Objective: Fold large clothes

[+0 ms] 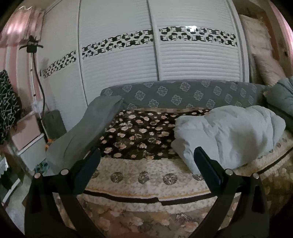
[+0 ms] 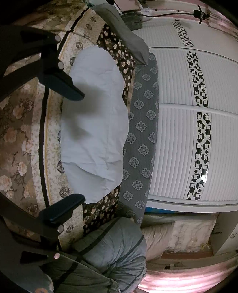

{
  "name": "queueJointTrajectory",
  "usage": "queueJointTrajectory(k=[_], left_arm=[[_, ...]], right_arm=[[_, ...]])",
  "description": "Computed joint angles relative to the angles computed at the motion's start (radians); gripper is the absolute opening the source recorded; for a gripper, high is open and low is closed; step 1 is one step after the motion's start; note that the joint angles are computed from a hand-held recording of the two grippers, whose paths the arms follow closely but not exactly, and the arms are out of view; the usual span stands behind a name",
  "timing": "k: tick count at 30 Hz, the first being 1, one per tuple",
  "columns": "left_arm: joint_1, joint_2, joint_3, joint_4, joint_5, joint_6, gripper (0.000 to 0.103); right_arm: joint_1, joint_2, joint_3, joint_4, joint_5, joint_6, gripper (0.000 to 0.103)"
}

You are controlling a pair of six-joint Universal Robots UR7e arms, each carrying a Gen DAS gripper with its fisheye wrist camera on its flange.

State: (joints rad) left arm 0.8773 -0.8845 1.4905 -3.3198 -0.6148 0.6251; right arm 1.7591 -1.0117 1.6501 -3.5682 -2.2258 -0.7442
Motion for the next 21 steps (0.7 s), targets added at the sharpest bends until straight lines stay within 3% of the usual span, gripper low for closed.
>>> queueJointTrajectory(k=[21], left_arm=[[0.002,0.003,-0.003,-0.003,0.001,0.016,0.100]], right_arm=[[-0.004,-0.001,-0.004,-0.006,0.006,0.001,0.101]])
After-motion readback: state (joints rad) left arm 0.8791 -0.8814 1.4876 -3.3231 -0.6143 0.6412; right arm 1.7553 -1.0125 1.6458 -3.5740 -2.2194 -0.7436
